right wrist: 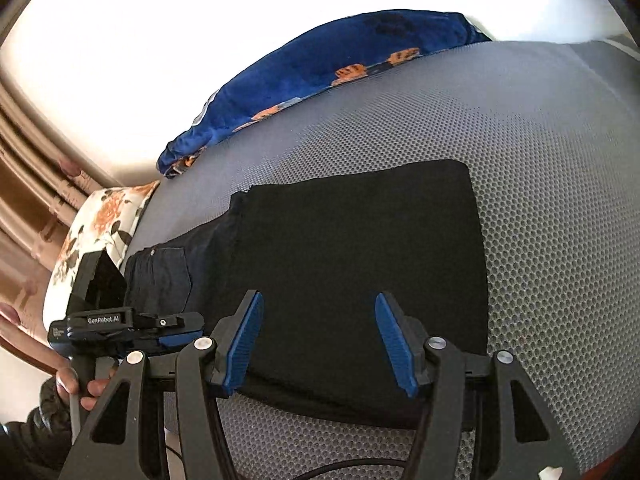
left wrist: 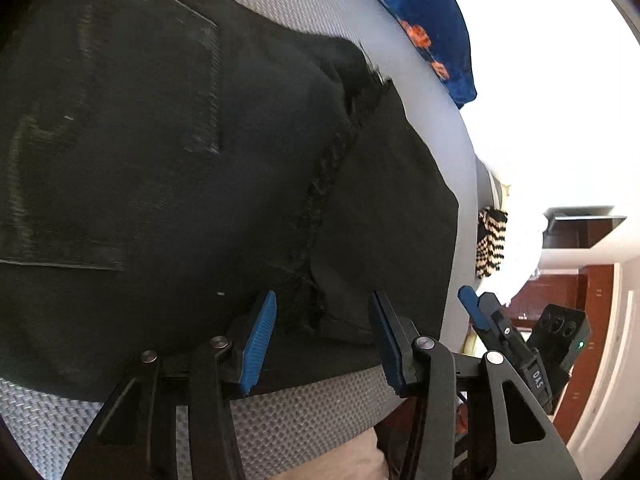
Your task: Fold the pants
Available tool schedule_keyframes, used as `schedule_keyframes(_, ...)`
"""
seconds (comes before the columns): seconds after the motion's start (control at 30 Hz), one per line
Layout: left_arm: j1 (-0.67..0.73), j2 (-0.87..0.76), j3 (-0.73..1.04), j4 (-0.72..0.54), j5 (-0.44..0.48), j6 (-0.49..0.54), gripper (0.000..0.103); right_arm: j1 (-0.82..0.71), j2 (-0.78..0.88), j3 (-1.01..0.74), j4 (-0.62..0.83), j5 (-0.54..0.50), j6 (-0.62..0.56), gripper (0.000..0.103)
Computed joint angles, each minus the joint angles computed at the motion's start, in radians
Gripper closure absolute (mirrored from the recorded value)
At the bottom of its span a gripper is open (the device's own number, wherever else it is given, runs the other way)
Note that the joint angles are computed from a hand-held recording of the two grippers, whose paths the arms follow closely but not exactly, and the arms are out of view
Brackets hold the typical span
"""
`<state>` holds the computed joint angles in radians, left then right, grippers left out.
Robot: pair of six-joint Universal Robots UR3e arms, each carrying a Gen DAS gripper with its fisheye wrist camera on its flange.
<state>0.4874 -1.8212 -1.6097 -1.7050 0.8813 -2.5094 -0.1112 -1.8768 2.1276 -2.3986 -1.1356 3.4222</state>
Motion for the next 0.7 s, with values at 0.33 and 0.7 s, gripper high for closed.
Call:
schedule_keyframes(0.33, -0.062, -0.028, -0.036, 0.054, -0.055, -0.057, 0.084, -0.054, -0.029, 0.053, -0.02, 0.038, 0.006, 0.046)
schedule_keyframes(0.7, -0.077, 0.15, -0.161, 0.199, -0.014, 0.003, 0.094, 0.086, 0.077, -0.056, 0.039, -0.167, 0.015, 0.045)
